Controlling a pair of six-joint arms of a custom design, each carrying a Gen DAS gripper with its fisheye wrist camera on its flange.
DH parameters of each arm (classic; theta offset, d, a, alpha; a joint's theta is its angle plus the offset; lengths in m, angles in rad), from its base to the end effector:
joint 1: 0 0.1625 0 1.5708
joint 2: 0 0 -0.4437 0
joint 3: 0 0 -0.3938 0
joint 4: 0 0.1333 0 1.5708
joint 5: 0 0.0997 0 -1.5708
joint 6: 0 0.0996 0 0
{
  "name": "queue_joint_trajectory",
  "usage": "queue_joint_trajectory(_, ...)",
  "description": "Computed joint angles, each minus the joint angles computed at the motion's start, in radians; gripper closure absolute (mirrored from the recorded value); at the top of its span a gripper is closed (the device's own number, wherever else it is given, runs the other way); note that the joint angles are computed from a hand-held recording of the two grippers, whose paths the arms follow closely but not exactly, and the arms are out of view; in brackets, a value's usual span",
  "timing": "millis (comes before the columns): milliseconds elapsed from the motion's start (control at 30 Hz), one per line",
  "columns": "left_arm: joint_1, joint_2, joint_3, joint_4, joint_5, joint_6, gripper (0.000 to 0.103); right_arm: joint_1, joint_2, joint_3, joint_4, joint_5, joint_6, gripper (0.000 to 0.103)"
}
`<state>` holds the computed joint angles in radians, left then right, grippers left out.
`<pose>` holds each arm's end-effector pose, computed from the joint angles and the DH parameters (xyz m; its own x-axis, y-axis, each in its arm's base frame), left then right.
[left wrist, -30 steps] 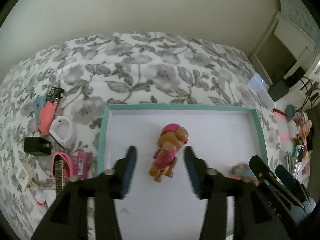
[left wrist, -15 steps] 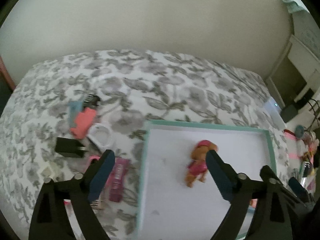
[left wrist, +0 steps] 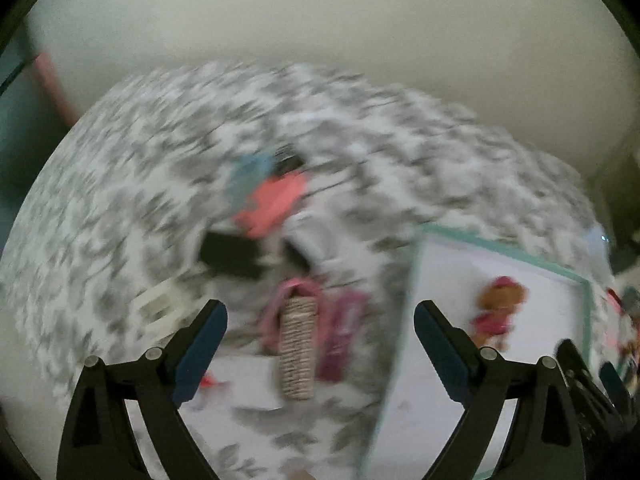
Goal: Organize rigid objects
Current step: 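Move both grippers back from the tray toward the object pile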
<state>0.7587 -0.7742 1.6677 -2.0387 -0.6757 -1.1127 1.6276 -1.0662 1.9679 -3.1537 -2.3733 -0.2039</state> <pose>-0.3114 -0.5860 0.0679 -0.6797 -0.2632 -0.6846 0.1161 0.8830 -0.4548 0.0945 -0.5754 0.2510 -0.6957 0.2471 0.6745 -0.1889 0.8431 -0.5036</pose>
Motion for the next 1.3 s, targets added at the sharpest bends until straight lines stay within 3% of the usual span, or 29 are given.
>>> queue_joint_trajectory(100,0.017,-0.033,0.002,0.11,0.011,-0.101,0.008,0.019,0.013,-0.004,0.019,0.03,-0.006,0.0)
queue_joint_trajectory(367,0.027,-0.138,0.062,0.183,0.072,-0.199,0.008,0.073,0.044,-0.015,0.104,0.168,0.011,0.0)
queue_joint_trajectory(633,0.036,-0.233,0.128,0.205,0.085,-0.27,0.008,0.127,0.09,-0.021,0.122,0.189,-0.004,0.0)
queue_joint_trajectory(867,0.056,-0.292,0.182,0.164,0.064,-0.28,0.008,0.144,0.101,-0.03,0.172,0.255,0.005,0.0)
queue_joint_trajectory(1100,0.107,-0.284,0.202,0.072,-0.015,-0.212,0.008,0.161,0.142,-0.048,0.228,0.266,0.002,0.0)
queue_joint_trajectory(1300,0.143,-0.273,0.195,0.062,-0.042,-0.193,0.008,0.156,0.167,-0.06,0.248,0.303,-0.021,0.0)
